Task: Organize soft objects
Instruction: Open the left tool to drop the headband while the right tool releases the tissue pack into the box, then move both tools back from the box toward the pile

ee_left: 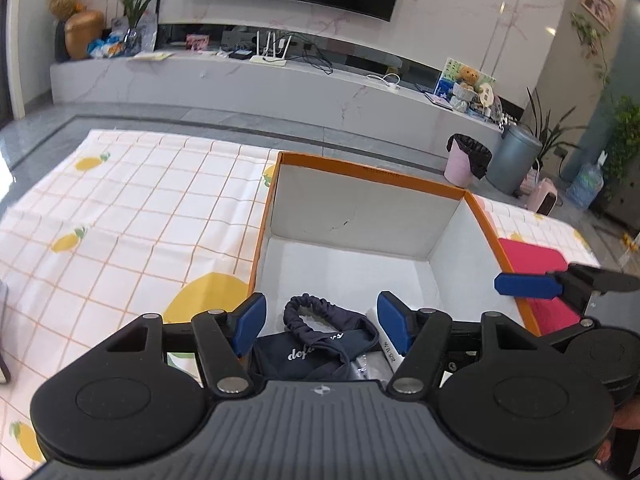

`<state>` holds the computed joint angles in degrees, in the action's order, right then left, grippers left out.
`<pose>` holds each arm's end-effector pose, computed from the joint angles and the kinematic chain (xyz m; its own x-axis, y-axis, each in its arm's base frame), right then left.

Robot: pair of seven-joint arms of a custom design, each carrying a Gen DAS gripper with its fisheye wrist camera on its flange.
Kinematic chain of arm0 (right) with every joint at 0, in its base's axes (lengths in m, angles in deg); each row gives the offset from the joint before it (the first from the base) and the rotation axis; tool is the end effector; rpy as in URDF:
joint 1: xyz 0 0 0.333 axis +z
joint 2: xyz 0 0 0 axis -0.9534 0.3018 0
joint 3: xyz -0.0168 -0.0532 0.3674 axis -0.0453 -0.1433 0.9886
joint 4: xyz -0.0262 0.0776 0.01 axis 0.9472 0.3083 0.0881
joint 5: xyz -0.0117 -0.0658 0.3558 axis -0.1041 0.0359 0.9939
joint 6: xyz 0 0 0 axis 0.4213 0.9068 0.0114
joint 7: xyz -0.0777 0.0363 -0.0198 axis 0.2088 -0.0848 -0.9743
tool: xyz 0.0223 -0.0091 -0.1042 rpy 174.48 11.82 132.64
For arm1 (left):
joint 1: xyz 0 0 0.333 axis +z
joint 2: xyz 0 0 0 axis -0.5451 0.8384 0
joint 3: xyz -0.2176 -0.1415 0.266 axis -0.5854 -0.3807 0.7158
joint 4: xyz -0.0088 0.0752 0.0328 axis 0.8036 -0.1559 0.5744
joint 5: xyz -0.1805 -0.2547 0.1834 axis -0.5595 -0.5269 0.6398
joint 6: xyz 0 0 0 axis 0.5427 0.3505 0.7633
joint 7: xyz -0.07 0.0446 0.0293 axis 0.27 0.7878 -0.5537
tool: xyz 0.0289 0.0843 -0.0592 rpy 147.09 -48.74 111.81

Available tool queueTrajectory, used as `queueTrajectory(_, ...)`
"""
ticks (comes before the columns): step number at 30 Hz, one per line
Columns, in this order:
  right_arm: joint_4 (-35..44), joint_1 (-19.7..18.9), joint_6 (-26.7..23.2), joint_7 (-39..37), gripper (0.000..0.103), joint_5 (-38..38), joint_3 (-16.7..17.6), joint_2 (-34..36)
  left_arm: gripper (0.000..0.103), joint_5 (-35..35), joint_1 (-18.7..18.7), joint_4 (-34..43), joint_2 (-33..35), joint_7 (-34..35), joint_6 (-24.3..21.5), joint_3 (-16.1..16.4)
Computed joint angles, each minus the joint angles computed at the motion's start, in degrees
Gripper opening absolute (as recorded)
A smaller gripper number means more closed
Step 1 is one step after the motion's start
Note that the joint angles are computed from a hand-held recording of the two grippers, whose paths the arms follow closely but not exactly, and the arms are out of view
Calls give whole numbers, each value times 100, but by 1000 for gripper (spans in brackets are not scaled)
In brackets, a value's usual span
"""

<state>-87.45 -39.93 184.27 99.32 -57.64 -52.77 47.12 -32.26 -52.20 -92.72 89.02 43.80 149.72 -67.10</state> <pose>0.6852 0.2596 0.3603 0.0635 -0.9963 -0.0585 -0.7312 -0.0066 -0.6821 0.6986 -0.3610 0.3822 -0.4240 -0.8893 0.1713 -0.6888 0.1938 -0.6985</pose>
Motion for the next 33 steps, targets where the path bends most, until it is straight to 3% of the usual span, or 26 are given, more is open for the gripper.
queueTrajectory(3,3,-248,77,-177,100,44,344,-28,75,32,-15,-13,-8,8,2,23)
queueTrajectory(4,-10,-217,141,-170,100,73,317,-19,75,19,11,-6,-3,17,-7,-14)
queueTrajectory(7,-15,214,189,-5,100,111,-181,47,75,-61,146,9,19,86,-28,-191)
queueTrajectory(15,-45,478,240,-82,100,22,-446,40,75,-88,131,-75,-39,132,50,-153)
queueTrajectory(20,-147,552,296,-189,100,15,-497,-13,76,-125,288,-289,-138,294,336,-375)
queueTrajectory(22,-182,650,364,-141,100,63,-603,-18,76,-112,169,-358,-201,239,438,-223)
queueTrajectory(24,-198,568,367,-197,100,116,-474,-70,77,-55,5,-447,-260,155,627,-4)
queueTrajectory(28,-255,662,368,-215,100,172,-544,-134,86,23,516,-683,-270,479,1064,-710)
queueTrajectory(33,-356,882,366,-132,100,191,-778,-238,88,44,395,-903,-428,459,1485,-601)
